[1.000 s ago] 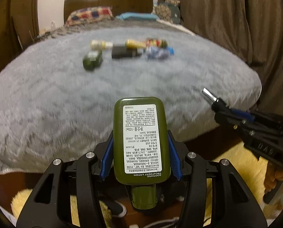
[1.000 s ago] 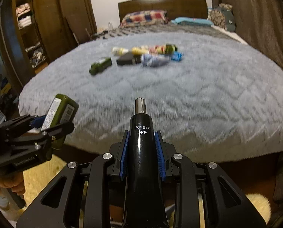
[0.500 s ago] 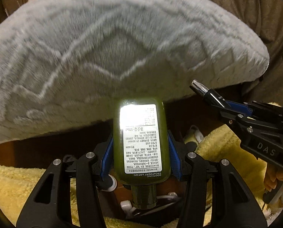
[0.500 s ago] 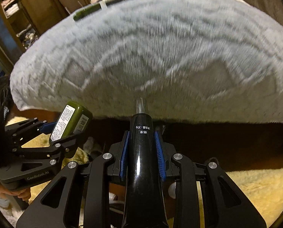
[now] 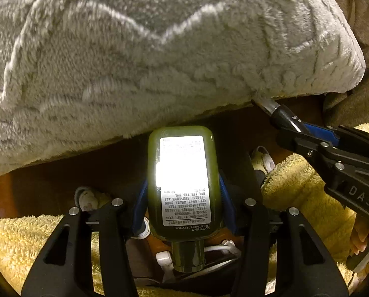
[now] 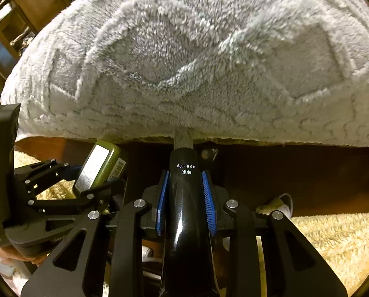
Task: Collect trash
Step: 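Lower both held items below the bed edge and open both tools to drop them, then grasp the small green bottle with the left tool while the right tool grasps the blue cloth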
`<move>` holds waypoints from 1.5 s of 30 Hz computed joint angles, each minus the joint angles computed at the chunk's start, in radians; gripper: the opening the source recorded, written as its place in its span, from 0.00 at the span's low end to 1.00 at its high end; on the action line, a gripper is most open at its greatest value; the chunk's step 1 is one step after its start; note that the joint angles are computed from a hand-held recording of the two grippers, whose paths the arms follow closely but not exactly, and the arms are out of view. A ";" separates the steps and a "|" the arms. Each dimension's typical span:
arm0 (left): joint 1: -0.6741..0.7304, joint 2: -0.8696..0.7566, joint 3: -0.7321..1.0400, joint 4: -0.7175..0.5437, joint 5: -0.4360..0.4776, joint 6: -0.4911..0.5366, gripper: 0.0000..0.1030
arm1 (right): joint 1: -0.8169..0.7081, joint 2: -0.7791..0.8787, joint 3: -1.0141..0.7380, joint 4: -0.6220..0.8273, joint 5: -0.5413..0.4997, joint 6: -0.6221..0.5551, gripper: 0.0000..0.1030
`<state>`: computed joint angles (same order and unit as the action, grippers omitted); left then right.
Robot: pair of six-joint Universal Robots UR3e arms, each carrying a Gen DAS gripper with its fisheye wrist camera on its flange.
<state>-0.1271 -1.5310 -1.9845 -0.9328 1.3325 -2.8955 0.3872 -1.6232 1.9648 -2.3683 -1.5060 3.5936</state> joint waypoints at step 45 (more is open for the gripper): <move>0.136 -0.243 0.712 -0.035 0.057 -0.017 0.73 | -0.158 0.283 -0.729 0.108 -0.126 -0.110 0.60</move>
